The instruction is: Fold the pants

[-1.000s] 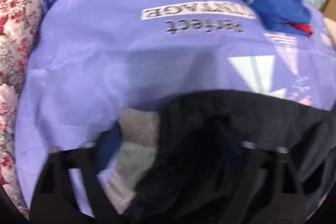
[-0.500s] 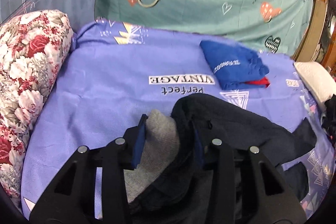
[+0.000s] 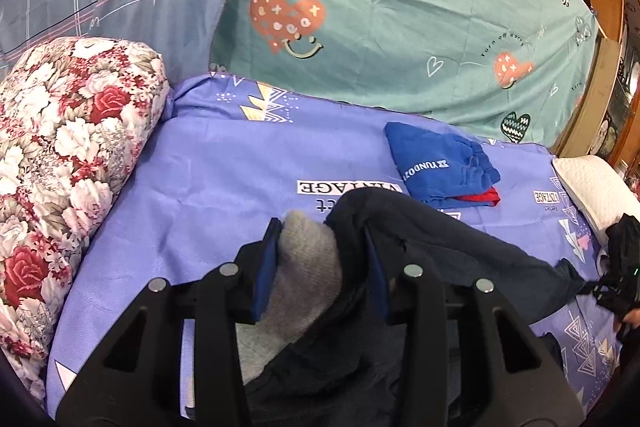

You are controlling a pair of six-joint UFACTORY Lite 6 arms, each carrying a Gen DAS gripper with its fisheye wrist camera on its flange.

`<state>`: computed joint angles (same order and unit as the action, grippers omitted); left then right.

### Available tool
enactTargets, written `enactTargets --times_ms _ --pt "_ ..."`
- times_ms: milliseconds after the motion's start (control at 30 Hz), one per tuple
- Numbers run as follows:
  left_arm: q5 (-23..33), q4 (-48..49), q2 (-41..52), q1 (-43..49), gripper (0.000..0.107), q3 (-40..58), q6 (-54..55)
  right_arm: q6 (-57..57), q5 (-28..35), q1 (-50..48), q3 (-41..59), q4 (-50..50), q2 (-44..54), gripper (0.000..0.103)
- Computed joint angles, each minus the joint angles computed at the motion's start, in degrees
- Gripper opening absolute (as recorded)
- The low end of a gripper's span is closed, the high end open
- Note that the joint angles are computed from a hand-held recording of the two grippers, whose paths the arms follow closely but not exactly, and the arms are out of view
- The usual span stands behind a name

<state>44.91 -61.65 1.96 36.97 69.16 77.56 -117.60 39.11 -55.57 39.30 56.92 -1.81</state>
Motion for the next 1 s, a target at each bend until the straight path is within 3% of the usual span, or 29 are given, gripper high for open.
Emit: enactTargets --times_ms 133,200,233,267,300,367,400,433,500,567,633,767,833,867,1000 --pt "-3.21 0.53 5.15 -0.49 0.040 4.33 -3.03 23.79 -0.13 10.80 14.39 -8.23 2.02 0.004" --pt "-8.97 4.77 12.41 -3.58 0.041 10.98 -10.01 35.78 -7.54 18.72 21.11 -10.06 5.84 0.009" --pt "-10.17 9.81 16.88 -4.84 0.042 15.78 -15.85 41.77 -13.53 22.58 24.87 -10.78 9.59 0.022" --pt "-12.90 14.04 22.88 -6.40 0.042 20.87 -21.84 47.77 -18.94 24.91 30.65 -12.98 15.12 0.055" --pt "-13.23 19.54 28.31 -7.30 0.042 26.31 -27.84 53.77 -21.95 26.30 34.51 -16.93 18.80 0.075" --pt "-10.21 28.54 38.09 -7.86 0.040 36.76 -38.01 65.76 -20.78 25.77 43.60 -23.11 26.99 0.076" --pt "-8.17 30.48 42.07 -7.60 0.040 40.62 -40.53 69.59 -16.59 24.74 47.38 -25.02 29.68 0.076" --pt "-6.29 30.62 43.64 -7.38 0.040 42.46 -40.65 71.02 -11.53 22.98 50.71 -24.89 31.78 0.076" --pt "-6.23 28.07 42.94 -7.38 0.046 39.93 -35.19 68.79 -8.16 19.49 50.72 -21.40 33.44 0.077" --pt "-8.52 28.13 41.16 -8.46 0.063 36.14 -32.39 66.49 -11.25 17.91 46.32 -20.92 33.31 0.079" --pt "-9.70 29.30 40.79 -9.27 0.072 34.66 -33.12 64.51 -10.60 16.52 45.06 -18.36 35.29 0.080" --pt "-12.27 40.32 42.39 -10.79 0.072 36.36 -44.77 59.95 -10.86 16.59 43.38 -13.36 38.97 0.080" --pt "-10.73 41.06 43.75 -9.80 0.072 39.19 -46.37 55.94 -10.48 17.66 41.31 -10.58 37.93 0.077" --pt "-10.16 40.32 44.24 -9.36 0.075 40.15 -45.66 52.83 -10.80 18.51 39.75 -8.92 36.66 0.070" --pt "-6.96 45.31 48.87 -10.92 0.081 46.19 -49.03 55.64 -13.91 22.16 39.82 -13.27 37.10 0.067"
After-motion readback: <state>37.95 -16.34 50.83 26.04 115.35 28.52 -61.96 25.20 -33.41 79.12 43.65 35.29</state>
